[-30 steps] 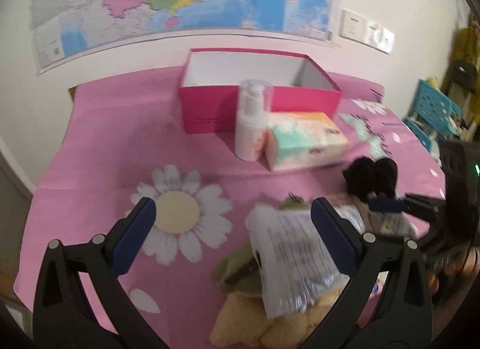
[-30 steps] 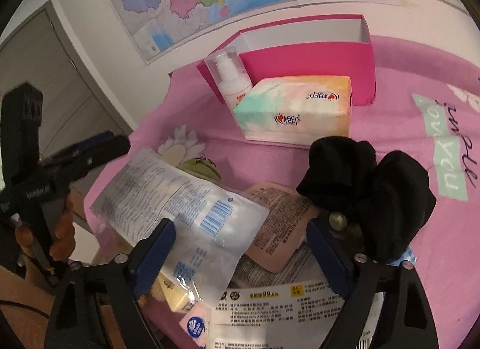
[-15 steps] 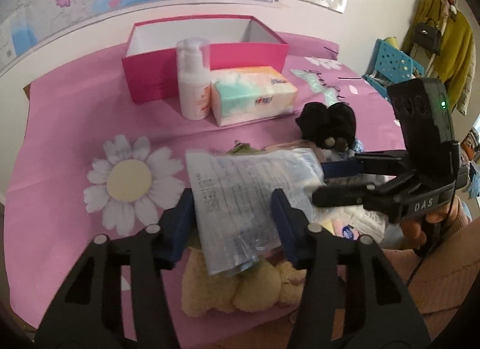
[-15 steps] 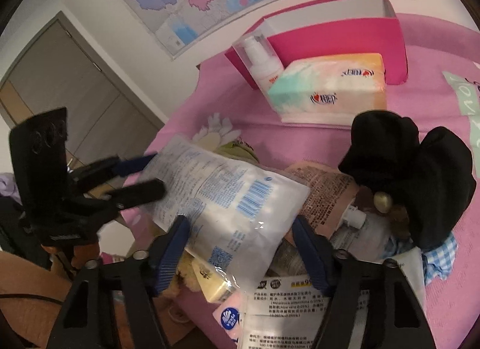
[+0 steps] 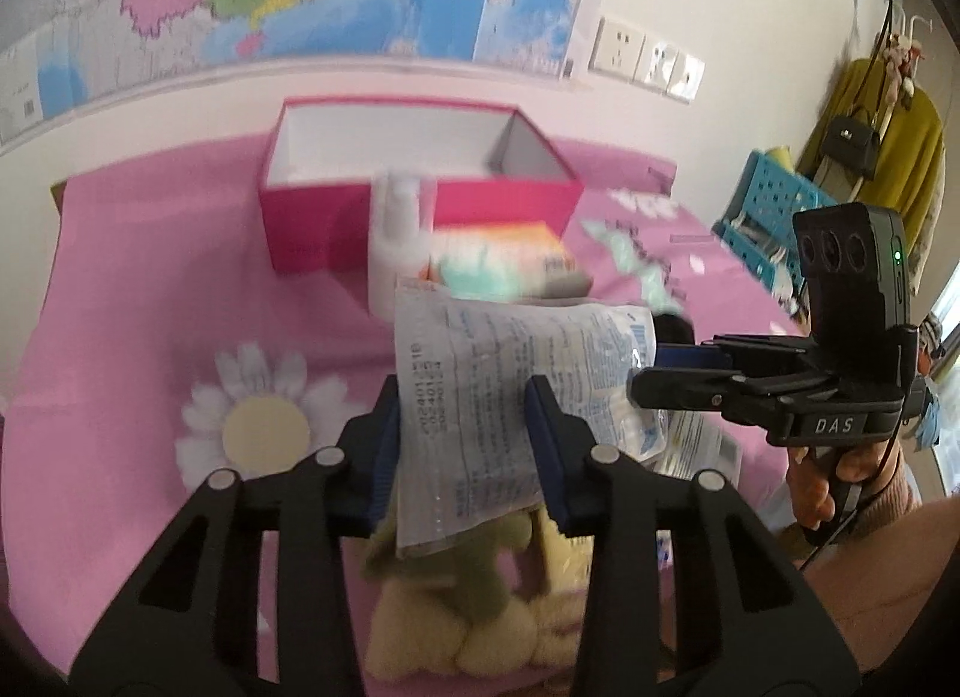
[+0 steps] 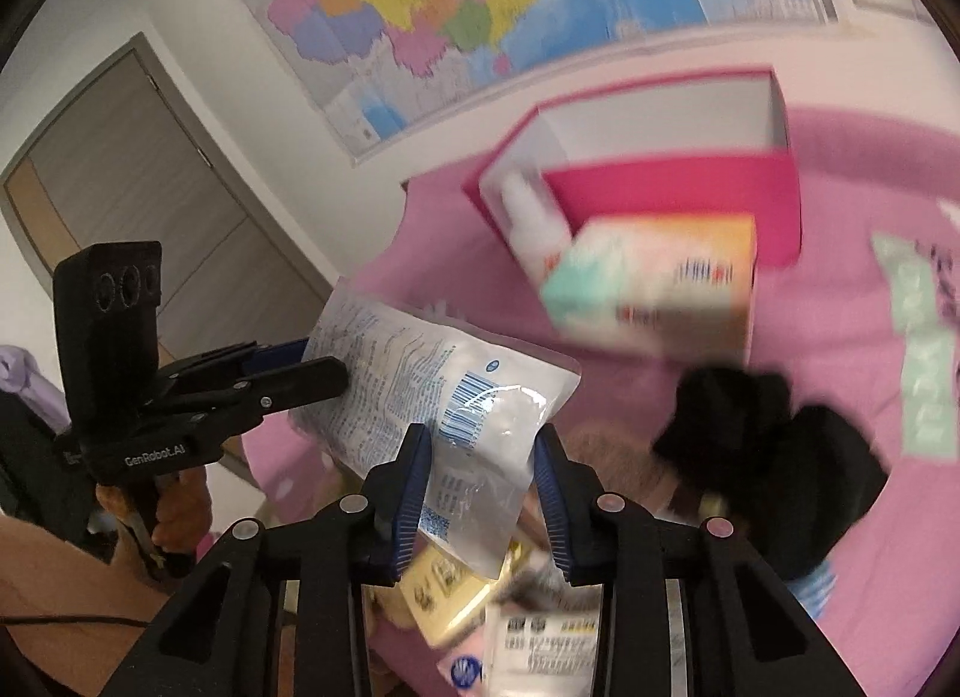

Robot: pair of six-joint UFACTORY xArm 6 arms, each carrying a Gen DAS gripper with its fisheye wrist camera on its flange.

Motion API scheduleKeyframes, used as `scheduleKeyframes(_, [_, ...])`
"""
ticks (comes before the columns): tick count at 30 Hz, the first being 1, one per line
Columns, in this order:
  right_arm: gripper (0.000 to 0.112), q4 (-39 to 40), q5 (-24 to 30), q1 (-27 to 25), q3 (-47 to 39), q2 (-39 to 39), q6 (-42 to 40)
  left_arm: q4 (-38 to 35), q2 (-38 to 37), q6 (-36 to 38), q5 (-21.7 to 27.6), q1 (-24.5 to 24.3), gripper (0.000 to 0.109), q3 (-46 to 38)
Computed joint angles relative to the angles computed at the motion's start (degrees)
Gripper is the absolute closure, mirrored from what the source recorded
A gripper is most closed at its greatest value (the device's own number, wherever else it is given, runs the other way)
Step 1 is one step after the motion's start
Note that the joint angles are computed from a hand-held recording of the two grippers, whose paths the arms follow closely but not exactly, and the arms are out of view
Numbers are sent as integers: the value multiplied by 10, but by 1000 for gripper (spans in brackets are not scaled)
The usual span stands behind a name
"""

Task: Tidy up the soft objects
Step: 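Carry the bag into the pink shoebox and open the right gripper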

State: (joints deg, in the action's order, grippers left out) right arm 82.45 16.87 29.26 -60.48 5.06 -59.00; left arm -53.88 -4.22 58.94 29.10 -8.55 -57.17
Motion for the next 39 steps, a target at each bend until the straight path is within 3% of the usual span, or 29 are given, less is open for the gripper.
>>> scheduleKeyframes(6, [77,-44,-22,-13,-73,27,2,-21,48,19,-8,0,66,-97])
scheduleKeyframes(12, [77,-128,-31,-36,-209,109,47,18,138,-29,-13,3,66,-237])
scheduleKeyframes(17, [77,-197,4,-67,-317,187,127,71,230,-102,11,10,66,-355])
scheduleKeyframes(27, [77,-450,81,-106,-543,372,385,209,432,-275,99,17,66,-595])
scheduleKeyframes(33, [76,-532,162,-120,-692,478,491,276,499,-351,131,19,66,-681])
scheduleKeyframes(35, [74,-569,210,-123,-769,525,526,293,504,-367,125,19,66,-685])
scheduleKeyframes(39, [72,-642,250,-122,-839,568,583,315,495,-389,100,21,65,-667])
